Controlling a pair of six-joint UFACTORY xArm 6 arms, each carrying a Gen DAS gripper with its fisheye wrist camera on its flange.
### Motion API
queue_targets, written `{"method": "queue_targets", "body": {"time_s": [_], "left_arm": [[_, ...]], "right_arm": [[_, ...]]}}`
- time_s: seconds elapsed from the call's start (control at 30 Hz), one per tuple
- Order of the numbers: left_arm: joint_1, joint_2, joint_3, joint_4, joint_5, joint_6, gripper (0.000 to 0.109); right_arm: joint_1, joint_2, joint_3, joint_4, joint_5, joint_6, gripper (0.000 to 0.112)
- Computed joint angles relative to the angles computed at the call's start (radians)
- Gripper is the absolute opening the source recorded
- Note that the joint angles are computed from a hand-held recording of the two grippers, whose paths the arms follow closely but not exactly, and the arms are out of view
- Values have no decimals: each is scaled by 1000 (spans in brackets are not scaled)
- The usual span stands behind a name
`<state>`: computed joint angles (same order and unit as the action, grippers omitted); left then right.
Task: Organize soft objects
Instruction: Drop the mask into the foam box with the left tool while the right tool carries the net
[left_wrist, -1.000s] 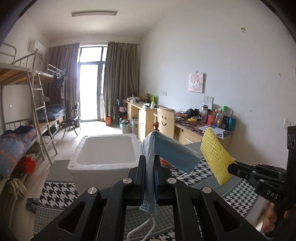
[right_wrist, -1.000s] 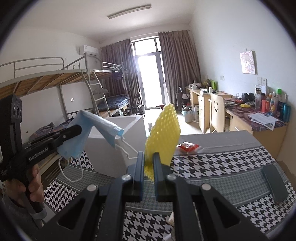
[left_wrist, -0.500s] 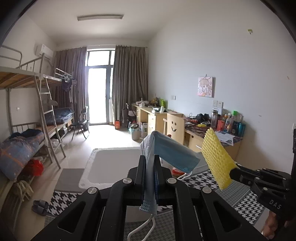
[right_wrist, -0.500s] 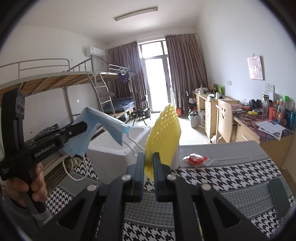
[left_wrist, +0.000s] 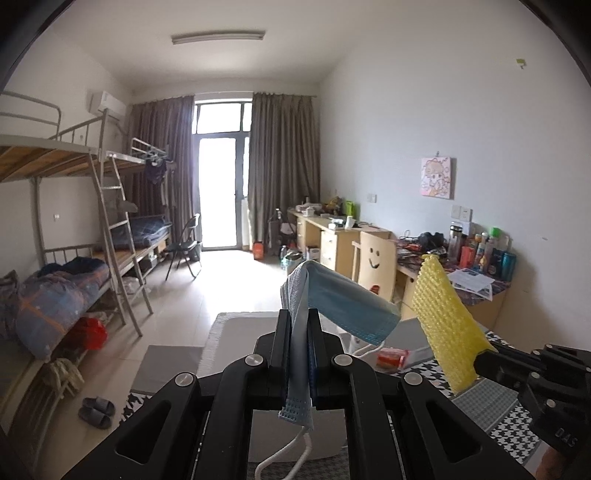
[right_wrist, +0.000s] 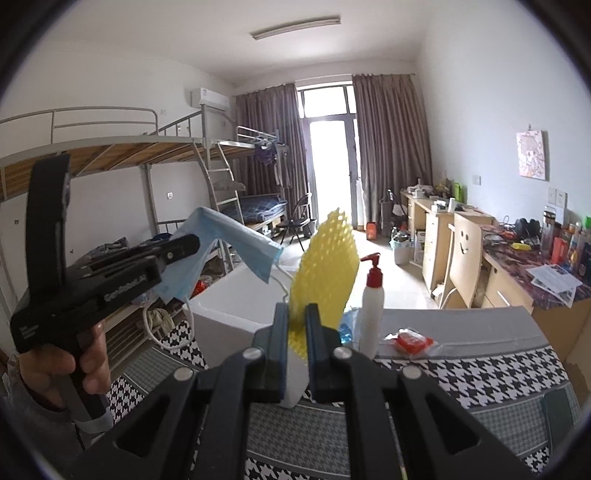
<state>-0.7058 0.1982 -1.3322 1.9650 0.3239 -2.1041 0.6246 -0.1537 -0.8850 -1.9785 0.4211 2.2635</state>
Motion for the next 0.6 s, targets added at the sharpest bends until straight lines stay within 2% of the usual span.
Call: {"method": "queue_targets", "body": {"time_s": [0.23, 0.43, 0.6], "left_arm": [[14, 13, -19, -83, 22, 74, 8], [12, 29, -35, -138, 74, 122, 8], [24, 54, -64, -195, 78, 169, 8]], "right_arm": [[-18, 46, -66, -30, -59, 5, 11], [-31, 93, -126, -17, -98, -30, 11], [-40, 121, -168, -13, -127, -56, 11]]}}
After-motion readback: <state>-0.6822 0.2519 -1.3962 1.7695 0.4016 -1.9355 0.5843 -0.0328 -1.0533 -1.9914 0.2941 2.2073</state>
